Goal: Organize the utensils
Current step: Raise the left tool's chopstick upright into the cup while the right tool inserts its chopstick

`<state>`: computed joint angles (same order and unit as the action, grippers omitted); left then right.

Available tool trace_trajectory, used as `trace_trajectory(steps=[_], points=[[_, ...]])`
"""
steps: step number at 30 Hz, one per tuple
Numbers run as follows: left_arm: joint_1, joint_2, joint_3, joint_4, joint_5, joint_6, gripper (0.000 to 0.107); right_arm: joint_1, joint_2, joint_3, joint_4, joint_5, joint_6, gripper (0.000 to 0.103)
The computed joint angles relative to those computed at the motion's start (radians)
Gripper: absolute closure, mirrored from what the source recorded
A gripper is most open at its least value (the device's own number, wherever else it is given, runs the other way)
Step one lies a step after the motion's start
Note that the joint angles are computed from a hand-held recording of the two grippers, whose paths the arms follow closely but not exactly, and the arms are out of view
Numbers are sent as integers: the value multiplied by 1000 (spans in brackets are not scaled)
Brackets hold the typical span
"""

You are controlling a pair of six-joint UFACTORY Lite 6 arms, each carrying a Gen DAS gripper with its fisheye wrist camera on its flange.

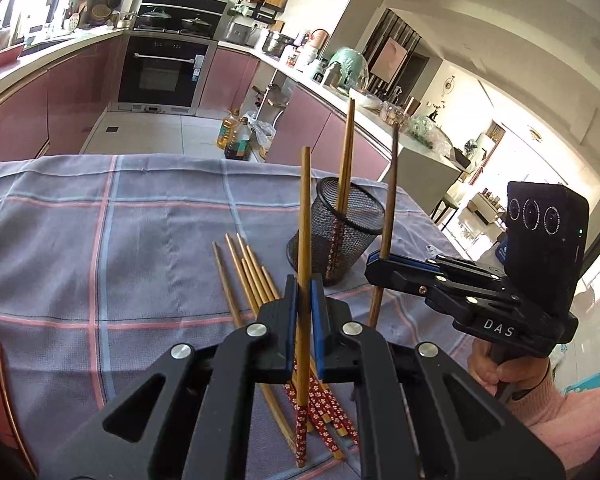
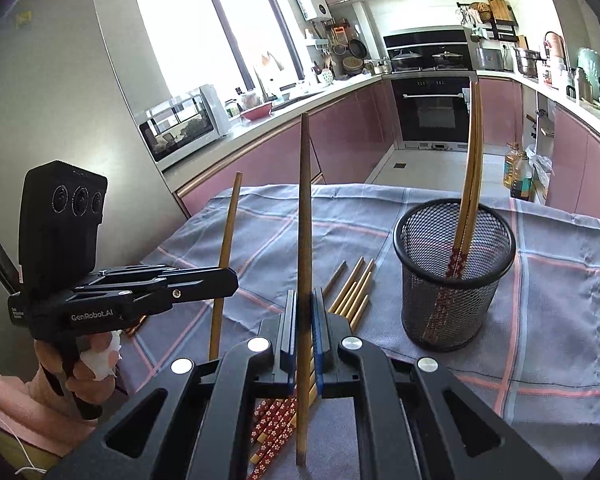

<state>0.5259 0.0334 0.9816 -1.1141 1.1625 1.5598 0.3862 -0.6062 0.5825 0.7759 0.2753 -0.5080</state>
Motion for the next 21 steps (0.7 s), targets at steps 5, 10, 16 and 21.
trace_trajectory(steps=[5, 10, 16, 21], points=[[0, -50, 36, -20, 78, -31, 99, -89, -73, 28, 39, 59, -63, 97], [-48, -55, 122, -71, 92, -88, 99, -250, -87, 107, 144, 163, -219, 97], [-160, -14, 288, -120, 31, -197, 99, -409, -36, 228, 206, 223, -340, 97], [-257, 47, 439, -125, -29, -311, 99, -477, 39, 296, 244, 216, -418, 97]])
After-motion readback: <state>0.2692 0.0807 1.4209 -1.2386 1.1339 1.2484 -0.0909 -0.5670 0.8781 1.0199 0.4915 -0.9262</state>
